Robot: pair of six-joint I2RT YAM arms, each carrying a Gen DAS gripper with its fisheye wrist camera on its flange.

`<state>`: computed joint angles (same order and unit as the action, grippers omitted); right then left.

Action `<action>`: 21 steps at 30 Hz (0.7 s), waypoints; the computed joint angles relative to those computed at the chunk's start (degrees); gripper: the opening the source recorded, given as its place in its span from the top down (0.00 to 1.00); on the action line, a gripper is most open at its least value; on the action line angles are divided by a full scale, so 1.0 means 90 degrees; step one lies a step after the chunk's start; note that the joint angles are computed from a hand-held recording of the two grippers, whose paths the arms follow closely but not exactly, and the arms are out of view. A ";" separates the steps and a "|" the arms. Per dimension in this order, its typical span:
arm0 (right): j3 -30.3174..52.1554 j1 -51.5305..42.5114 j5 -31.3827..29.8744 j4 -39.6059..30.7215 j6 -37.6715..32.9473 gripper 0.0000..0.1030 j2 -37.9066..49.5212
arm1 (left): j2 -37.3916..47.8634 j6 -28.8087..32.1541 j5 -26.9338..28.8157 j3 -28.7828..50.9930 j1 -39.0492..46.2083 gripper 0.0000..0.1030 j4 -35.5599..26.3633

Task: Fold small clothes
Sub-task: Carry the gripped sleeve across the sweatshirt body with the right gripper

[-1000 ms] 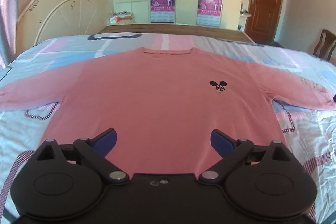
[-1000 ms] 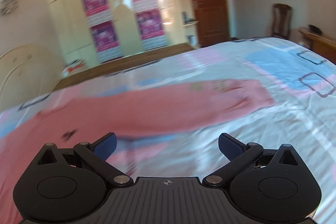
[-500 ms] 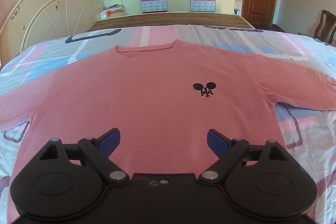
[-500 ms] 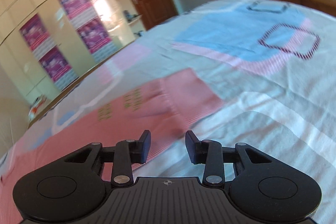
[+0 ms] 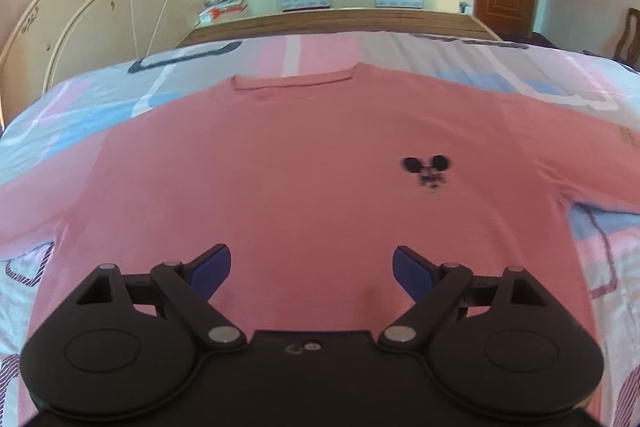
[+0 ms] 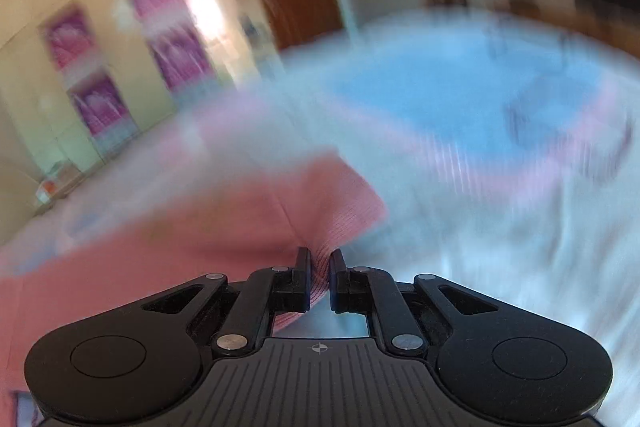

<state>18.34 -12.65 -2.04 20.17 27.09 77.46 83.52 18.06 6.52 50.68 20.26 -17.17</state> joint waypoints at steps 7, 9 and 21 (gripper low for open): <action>0.0590 0.1956 0.1530 -0.1177 0.0183 0.93 -0.0897 | 0.0605 0.0296 0.0374 0.0583 0.1017 0.17 -0.0028; 0.1009 0.2811 0.1974 -0.1382 0.0310 0.93 -0.0679 | 0.0876 0.0445 0.0619 0.0868 0.1333 0.16 -0.0117; 0.5254 0.7055 0.3848 -0.2157 0.0712 0.93 0.3044 | 0.2185 0.1348 0.1998 0.2474 0.2838 0.22 -0.0699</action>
<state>65.63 50.84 32.59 0.76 33.49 104.85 103.18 30.19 24.50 72.94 45.80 -23.46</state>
